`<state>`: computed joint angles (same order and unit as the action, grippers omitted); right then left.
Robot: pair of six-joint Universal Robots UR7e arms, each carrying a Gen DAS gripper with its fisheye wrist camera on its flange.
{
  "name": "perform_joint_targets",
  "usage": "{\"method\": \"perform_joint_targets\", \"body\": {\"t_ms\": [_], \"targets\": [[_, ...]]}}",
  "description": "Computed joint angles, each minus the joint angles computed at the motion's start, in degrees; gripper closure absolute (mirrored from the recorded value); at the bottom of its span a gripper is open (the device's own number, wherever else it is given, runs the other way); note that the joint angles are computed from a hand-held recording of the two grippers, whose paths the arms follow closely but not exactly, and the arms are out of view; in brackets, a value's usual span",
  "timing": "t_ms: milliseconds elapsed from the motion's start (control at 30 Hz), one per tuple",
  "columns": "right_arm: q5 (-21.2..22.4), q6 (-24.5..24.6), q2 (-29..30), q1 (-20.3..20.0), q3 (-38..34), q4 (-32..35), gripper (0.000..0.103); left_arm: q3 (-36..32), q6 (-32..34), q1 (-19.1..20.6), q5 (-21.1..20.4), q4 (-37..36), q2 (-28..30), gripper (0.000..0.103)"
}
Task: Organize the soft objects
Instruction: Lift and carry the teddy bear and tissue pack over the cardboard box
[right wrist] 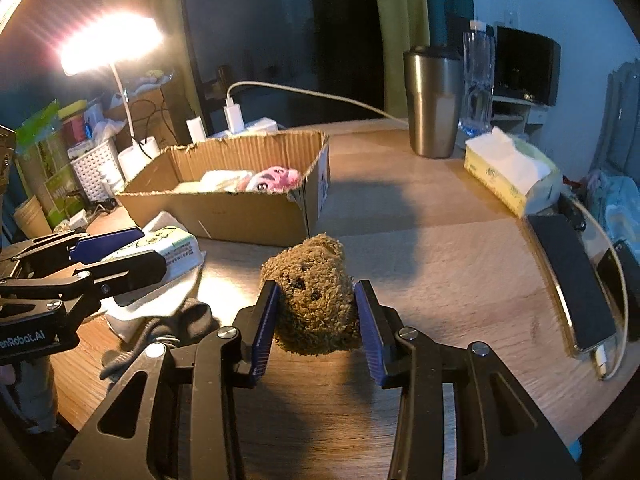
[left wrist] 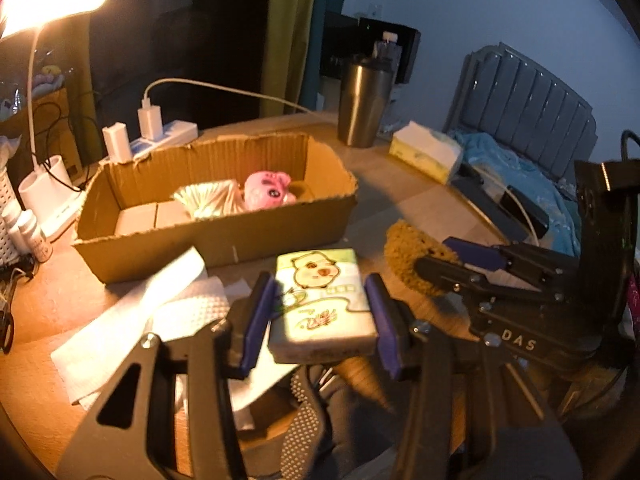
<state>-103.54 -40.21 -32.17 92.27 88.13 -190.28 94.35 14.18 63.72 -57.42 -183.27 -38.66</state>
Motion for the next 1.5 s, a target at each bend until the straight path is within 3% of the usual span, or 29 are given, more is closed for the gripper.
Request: {"method": "perform_joint_targets", "body": {"t_ms": [300,800,1500], "targets": [[1.1,-1.0,-0.6,1.3,0.6,-2.5,0.062,2.4,3.0,-0.6,-1.4,-7.3,-1.6,0.055],[2.3,-4.3,0.2,4.9,-0.1,-6.9,0.062,6.0,9.2,-1.0,0.8,-19.8,-4.8,0.055],[2.3,-7.6,2.5,8.6,-2.9,-8.9,0.062,7.1,13.1,1.0,-1.8,-27.8,-8.3,0.055]]}}
